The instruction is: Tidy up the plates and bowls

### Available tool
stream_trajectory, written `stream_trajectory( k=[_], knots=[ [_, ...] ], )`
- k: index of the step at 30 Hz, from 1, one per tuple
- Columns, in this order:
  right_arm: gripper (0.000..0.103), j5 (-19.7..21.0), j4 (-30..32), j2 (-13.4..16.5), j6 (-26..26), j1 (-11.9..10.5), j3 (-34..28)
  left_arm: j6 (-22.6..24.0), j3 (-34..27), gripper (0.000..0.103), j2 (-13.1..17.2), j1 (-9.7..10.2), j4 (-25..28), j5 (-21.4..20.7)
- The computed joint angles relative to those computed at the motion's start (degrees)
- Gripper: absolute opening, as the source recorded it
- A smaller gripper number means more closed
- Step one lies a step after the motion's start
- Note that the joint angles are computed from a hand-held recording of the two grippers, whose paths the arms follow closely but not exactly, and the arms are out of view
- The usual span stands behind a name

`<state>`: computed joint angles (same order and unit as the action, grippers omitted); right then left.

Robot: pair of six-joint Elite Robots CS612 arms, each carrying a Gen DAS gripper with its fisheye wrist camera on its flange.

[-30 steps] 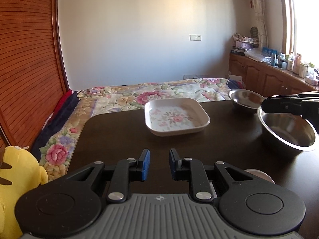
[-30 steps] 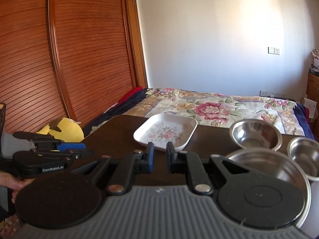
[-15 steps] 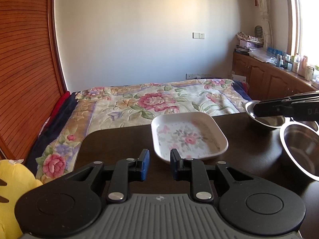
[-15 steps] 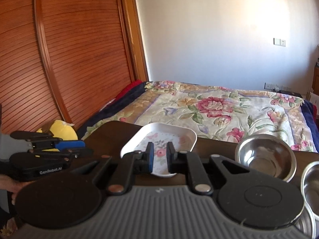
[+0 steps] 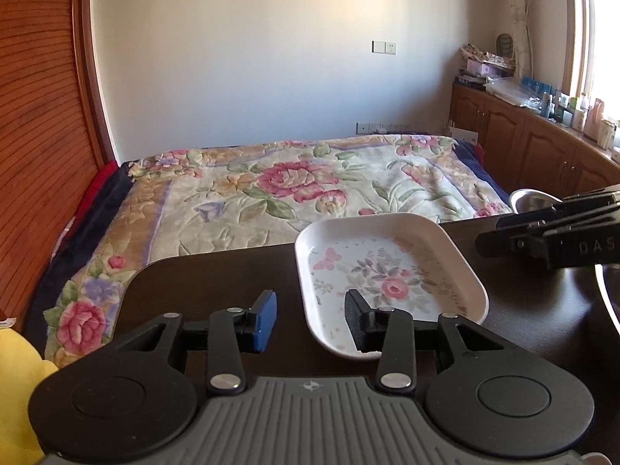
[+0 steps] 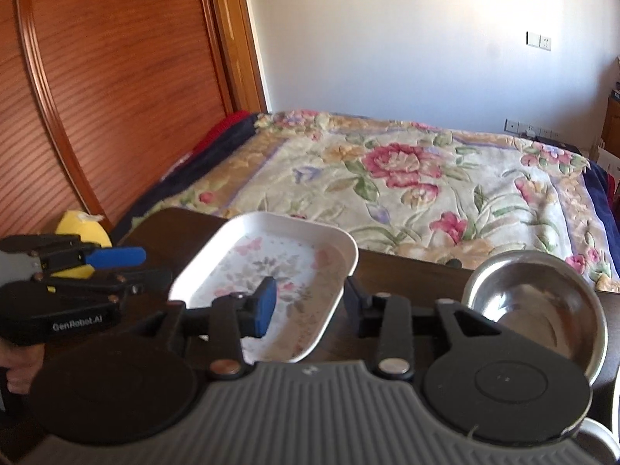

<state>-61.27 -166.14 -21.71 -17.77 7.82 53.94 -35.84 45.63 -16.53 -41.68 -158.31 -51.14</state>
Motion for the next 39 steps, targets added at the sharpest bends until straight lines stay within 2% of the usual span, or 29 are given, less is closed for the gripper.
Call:
stream_trajectory(
  k=[9, 12, 15, 18, 27, 29, 32, 34, 39],
  knots=[
    [0.039, -3.3, 7.9, 2.1, -2.8, 0.6, -5.8, 0.5, -3.6, 0.041, 2.2, 1.30, 1.7, -2.8],
    [0.037, -3.7, 9.9, 2.4, -3.7, 0.7, -6.7, 0.3, -3.9, 0.039, 2.4, 1.60, 1.6, -3.5],
    [0.030, -3.8, 12.9, 3.0, -4.6, 0.9, -8.4, 0.1, -4.2, 0.036, 2.7, 1.90, 1.3, -4.3],
    [0.029, -4.4, 15.6, 3.8, -5.3, 1.0, -10.2, -0.2, -4.8, 0.033, 3.1, 2.11, 1.5, -5.1],
    [0.027, -5.8, 19.6, 4.3, -8.2, 1.3, -12.2, -0.5, -6.7, 0.031, 4.2, 2.32, 2.6, -6.2],
    [0.020, -6.2, 20.5, 4.5, -8.9, 1.4, -12.9, -0.5, -7.1, 0.030, 4.4, 2.35, 2.9, -6.3],
    [0.020, -6.6, 22.0, 5.0, -9.7, 1.4, -14.0, -0.7, -7.2, 0.029, 4.4, 2.41, 2.8, -6.5],
    [0.020, -6.5, 23.4, 5.3, -9.9, 1.4, -14.9, -0.5, -7.2, 0.024, 4.4, 2.45, 2.7, -6.9],
    [0.016, -6.4, 25.9, 5.5, -11.5, 1.5, -15.7, -0.4, -7.0, 0.023, 4.4, 2.45, 2.4, -7.0]
  ],
)
